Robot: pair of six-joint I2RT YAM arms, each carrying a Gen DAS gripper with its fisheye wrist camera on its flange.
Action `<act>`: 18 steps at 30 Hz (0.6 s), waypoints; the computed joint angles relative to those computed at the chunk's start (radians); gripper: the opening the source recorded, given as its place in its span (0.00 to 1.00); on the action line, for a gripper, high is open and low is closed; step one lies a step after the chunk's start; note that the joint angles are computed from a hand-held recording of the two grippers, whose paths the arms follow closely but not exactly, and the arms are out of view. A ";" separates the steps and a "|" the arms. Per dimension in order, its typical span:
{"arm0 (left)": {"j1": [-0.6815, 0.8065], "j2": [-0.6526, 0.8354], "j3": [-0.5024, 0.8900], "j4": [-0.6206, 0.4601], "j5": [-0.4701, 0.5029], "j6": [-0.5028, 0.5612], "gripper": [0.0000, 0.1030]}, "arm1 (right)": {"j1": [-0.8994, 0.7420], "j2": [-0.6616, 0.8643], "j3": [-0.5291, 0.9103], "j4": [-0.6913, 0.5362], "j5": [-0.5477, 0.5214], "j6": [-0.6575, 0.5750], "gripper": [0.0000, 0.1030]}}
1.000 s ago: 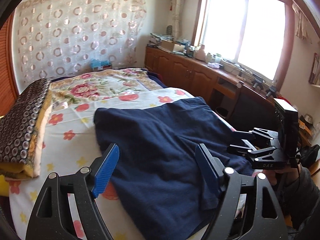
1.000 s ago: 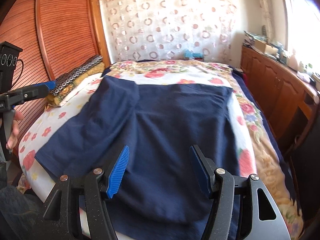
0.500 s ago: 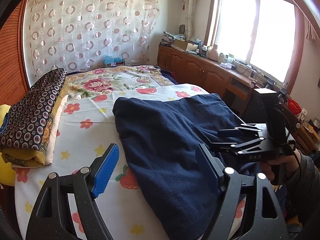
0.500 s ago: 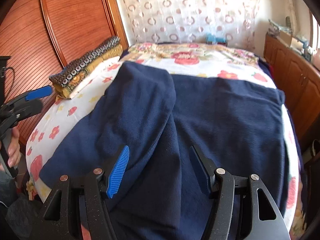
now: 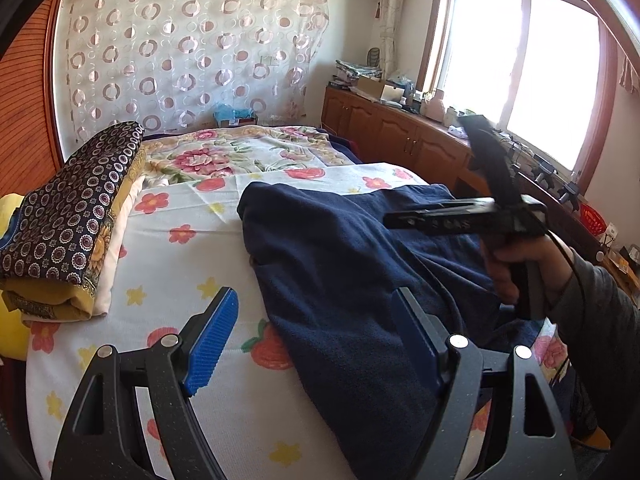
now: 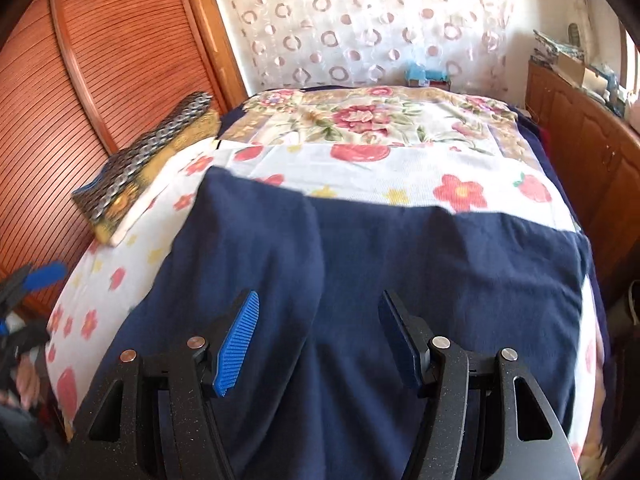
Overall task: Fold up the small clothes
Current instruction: 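Open the left gripper while the right gripper moves over the folded shirt, then pinch the navy shirt's end with the right gripper and fold it over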
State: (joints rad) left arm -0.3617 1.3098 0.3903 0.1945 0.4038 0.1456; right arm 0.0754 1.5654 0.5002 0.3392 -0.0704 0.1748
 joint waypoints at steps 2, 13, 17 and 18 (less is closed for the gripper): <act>0.008 0.008 -0.001 0.003 0.004 0.003 0.77 | -0.001 0.087 0.081 -0.016 0.015 -0.002 0.55; 0.059 0.028 -0.014 0.014 0.031 0.019 0.77 | -0.007 0.274 0.293 -0.082 -0.137 0.036 0.07; 0.125 -0.019 -0.021 -0.015 0.063 0.034 0.77 | 0.049 0.227 0.265 -0.027 -0.134 -0.008 0.03; 0.145 -0.034 -0.024 -0.023 0.074 0.039 0.77 | 0.074 0.206 0.251 -0.011 -0.122 -0.013 0.03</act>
